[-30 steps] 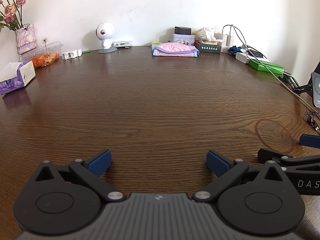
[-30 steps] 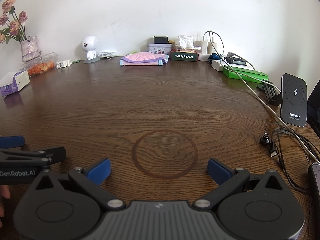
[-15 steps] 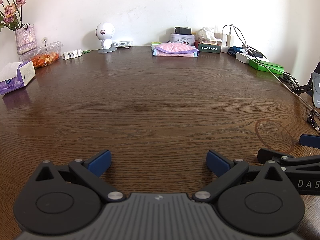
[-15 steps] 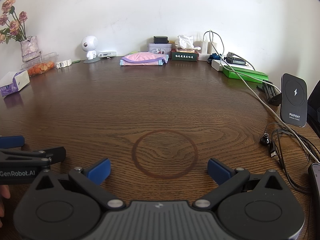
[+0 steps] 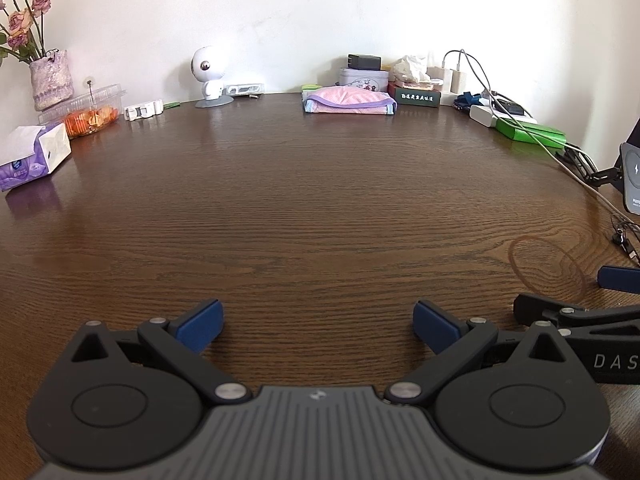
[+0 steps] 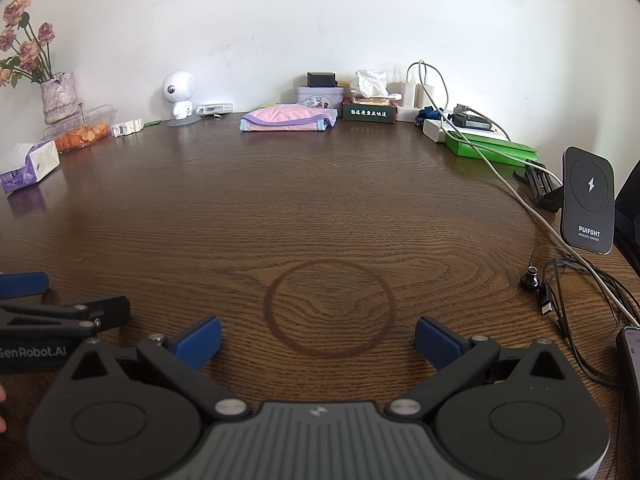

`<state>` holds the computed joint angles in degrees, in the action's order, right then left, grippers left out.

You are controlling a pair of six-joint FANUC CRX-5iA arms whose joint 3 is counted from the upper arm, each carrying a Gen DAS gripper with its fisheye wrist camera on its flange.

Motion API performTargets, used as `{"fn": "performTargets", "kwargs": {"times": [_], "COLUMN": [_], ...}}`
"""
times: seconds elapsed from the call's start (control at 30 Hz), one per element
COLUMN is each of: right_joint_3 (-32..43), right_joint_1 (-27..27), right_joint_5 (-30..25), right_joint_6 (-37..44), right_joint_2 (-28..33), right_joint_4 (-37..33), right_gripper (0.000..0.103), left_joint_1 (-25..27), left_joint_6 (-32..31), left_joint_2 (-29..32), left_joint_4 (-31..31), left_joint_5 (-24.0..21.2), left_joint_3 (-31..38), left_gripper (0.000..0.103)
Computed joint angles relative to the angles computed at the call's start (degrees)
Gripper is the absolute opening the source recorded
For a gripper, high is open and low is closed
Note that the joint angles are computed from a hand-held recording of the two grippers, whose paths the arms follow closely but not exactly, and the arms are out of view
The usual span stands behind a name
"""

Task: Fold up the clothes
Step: 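Move both tools to the pink garment and grasp its edge with both grippers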

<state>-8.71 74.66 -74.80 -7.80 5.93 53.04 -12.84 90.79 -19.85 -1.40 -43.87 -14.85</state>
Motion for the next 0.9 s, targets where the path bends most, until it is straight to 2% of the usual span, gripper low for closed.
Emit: {"fn": "performTargets", "kwargs": {"times": [0.23,0.33,0.4,0.47,0.57,0.63,0.77,0.83,0.9], "right_joint_3": [-0.9,-1.4,-0.9,0.5,2.4,3.5,7.2,10.4,16.1], "right_joint_1": [0.0,0.0,-0.7,-2.2,-4.2,-7.0,-15.8,-20.8,-25.8], "right_joint_5": [0.3,0.5,1.8,4.2,4.0,6.1,13.7,17.9,22.7], "right_joint_6": [-0.5,-0.9,1.4,6.1,5.7,7.7,17.5,22.3,27.7], "right_joint_2": [-0.4,-0.5,-0.5,-1.4,-1.3,-1.3,1.1,4.3,8.4], "right_joint_4": [0.1,0.0,-1.0,-3.9,-2.2,-0.9,0.6,1.7,-3.1], "right_gripper": [0.103,0.103,0.103,0.103,0.103,0.103,0.103,0.103,0.103], "left_joint_1": [0.1,1.1,3.2,6.2,9.3,10.0,9.5,8.9,8.2], "left_joint_6": [-0.5,-3.9,-8.5,-13.7,-20.7,-26.8,-26.7,-28.2,-24.9], "left_joint_2": [0.0,1.2,2.5,3.1,5.8,8.8,19.6,27.6,36.6], "left_joint_4": [0.2,2.5,7.3,15.1,24.9,29.6,31.3,32.3,29.6], "left_joint_5": [-0.1,-1.8,-4.1,-3.5,-3.2,-1.5,2.1,0.4,-3.4], "left_joint_3": [0.0,1.2,2.3,1.5,2.7,4.9,15.1,23.3,34.4], "left_gripper": [0.102,0.102,0.102,0.099,0.099,0.099,0.103,0.103,0.1]}}
